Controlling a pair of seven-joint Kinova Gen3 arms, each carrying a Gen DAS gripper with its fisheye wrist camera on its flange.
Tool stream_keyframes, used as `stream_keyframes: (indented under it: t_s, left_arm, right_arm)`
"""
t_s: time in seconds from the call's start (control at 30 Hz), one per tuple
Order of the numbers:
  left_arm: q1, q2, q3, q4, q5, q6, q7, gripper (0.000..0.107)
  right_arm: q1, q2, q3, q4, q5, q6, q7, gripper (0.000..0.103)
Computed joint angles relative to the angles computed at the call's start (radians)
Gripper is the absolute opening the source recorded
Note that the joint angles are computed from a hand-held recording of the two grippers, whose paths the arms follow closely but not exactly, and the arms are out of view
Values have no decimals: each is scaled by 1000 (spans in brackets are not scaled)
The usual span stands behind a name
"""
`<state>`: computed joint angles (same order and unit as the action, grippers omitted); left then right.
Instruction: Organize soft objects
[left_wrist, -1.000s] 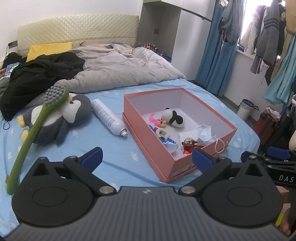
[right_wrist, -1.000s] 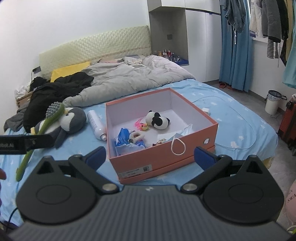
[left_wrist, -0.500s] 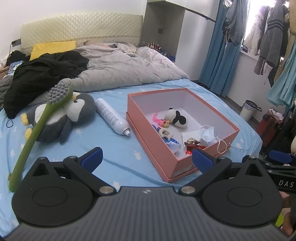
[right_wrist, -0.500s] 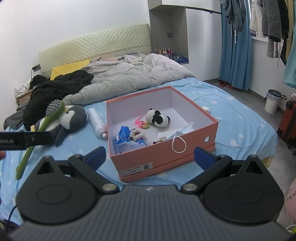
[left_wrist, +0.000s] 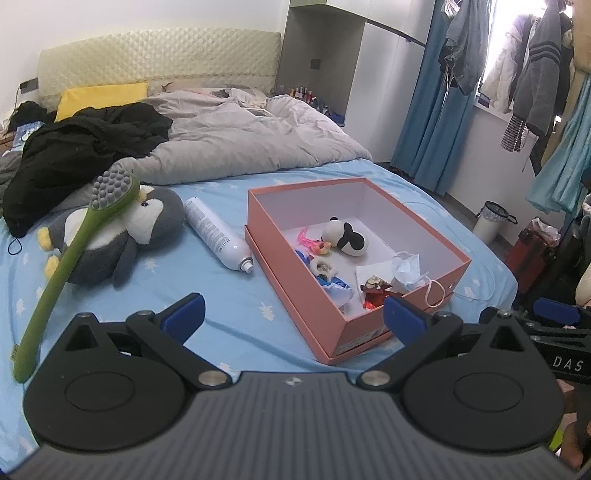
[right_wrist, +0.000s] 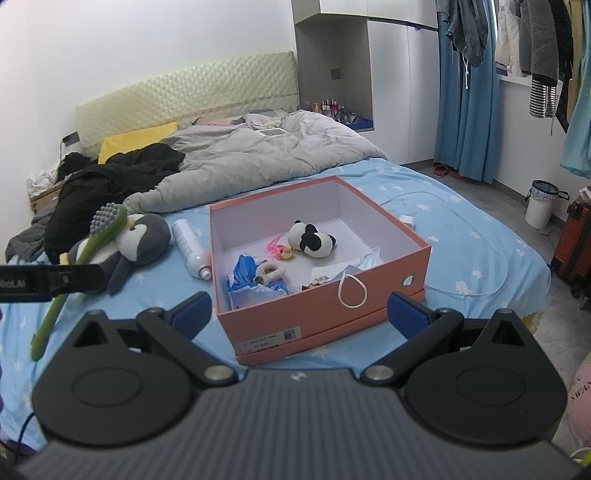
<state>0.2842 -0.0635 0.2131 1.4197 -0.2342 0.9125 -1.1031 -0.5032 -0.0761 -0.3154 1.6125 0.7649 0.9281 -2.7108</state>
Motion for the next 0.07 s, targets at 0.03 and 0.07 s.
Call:
stream_keyframes:
  t_s: [0.03,0.07]
  left_arm:
    - [1,0,0,0,1,1,-1,103]
    - [1,-1,-1,-1,6,1,-6,103]
  right_arm:
    - [-1,0,-1,0,3,2,-1,103]
    - [0,1,0,-2,2,3,0,103]
